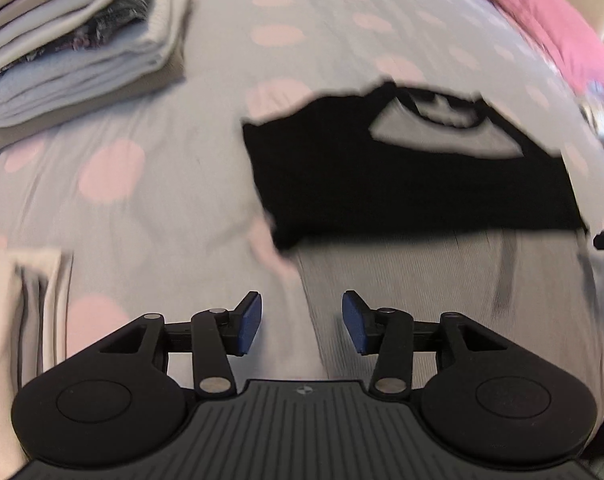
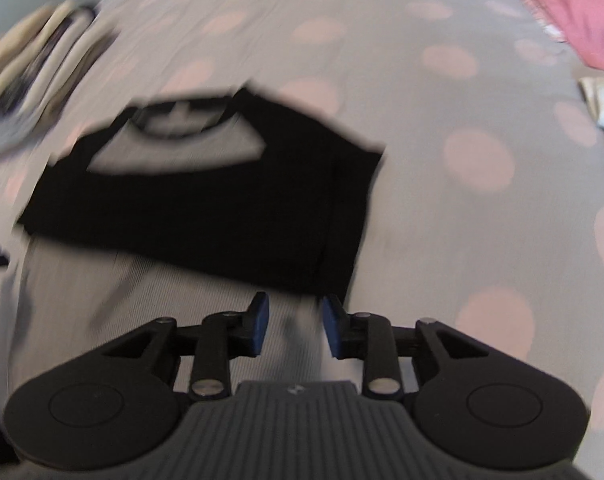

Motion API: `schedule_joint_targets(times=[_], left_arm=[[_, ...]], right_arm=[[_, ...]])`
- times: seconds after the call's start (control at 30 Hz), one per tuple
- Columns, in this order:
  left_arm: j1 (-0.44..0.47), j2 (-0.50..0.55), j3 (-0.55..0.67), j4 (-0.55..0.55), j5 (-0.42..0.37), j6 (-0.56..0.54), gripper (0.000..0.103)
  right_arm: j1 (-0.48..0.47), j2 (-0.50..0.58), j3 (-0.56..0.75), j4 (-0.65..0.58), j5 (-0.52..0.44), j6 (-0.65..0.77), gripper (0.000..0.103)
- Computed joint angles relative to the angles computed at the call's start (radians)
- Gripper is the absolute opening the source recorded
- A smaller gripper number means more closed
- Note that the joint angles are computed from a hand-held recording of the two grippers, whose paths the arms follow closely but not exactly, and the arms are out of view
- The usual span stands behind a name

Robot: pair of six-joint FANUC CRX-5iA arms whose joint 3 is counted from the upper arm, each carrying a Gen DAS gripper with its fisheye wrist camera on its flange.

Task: Fold clothes
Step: 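Grasp the grey hem of the shirt with both tools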

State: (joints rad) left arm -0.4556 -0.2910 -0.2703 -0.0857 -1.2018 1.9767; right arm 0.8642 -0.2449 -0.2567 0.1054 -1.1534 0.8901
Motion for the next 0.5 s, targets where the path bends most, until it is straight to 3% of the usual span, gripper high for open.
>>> schedule_joint_targets(times=[0.27,0.5], left_arm=[[-0.147,-0.072,-0.072,-0.031,-0.09,0.14,0.043],[-0.235,-0.068,-0.087,-0.032,-0.142,0.189,0.043]], right_arm=[[0.17,-0.152,-0.127,-0.018,-0.107,-0.137,0.034],[0.325,-0.226,-0.205,-0.001,-0.15,-0.304,0.042]])
